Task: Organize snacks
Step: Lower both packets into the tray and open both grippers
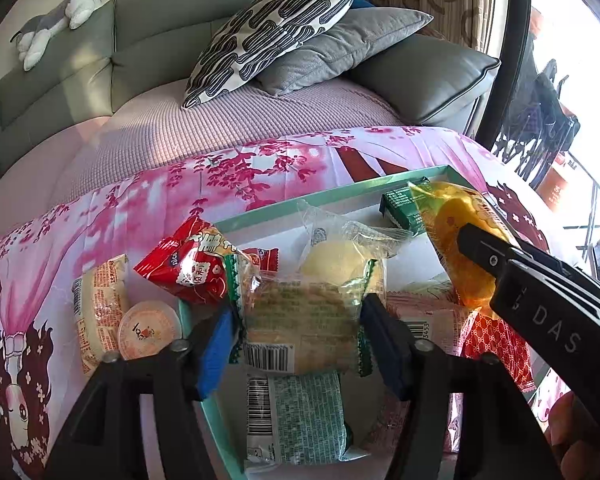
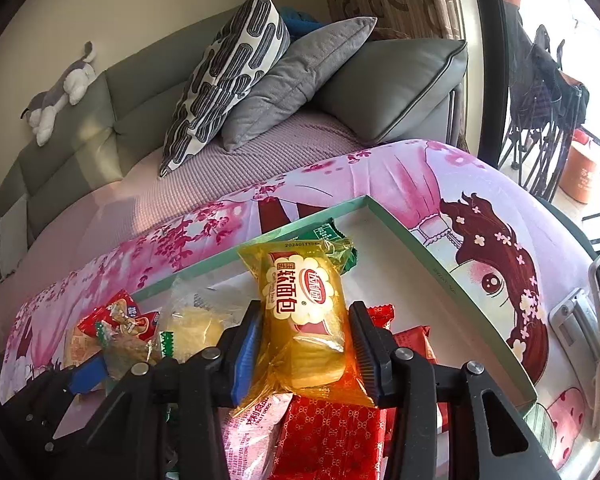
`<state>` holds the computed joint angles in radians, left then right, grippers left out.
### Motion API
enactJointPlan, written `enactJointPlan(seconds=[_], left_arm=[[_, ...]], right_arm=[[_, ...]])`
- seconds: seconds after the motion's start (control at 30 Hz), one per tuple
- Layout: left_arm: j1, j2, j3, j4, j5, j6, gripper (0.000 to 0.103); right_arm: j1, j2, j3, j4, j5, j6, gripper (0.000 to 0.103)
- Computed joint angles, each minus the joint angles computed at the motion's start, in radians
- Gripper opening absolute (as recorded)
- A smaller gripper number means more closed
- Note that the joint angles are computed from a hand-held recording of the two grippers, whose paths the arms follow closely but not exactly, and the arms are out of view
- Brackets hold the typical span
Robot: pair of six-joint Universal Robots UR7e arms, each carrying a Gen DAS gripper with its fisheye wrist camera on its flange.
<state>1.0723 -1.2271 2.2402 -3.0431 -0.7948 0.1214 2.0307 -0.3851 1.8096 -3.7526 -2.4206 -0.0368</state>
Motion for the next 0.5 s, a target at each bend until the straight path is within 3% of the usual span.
enactJointPlan(seconds=[0.3, 0.43, 0.5], left_arm=[[-0.015, -0.021, 0.009, 0.03, 0.006, -0.012, 0.076], [-0.024, -0.031, 0.014, 0.027, 0.008, -0.004, 0.084], [-0.027, -0.04, 0.017, 0.025, 0.003, -0.001, 0.085]], right_arm=[[0.011, -0.002, -0.003, -0.008, -0.03, -0.027, 0.075], [0.017, 0.004, -0.006, -0.051, -0.04, -0.054, 0.091], [0.019, 0.003, -0.003, -0.062, -0.037, -0.055, 0.093]])
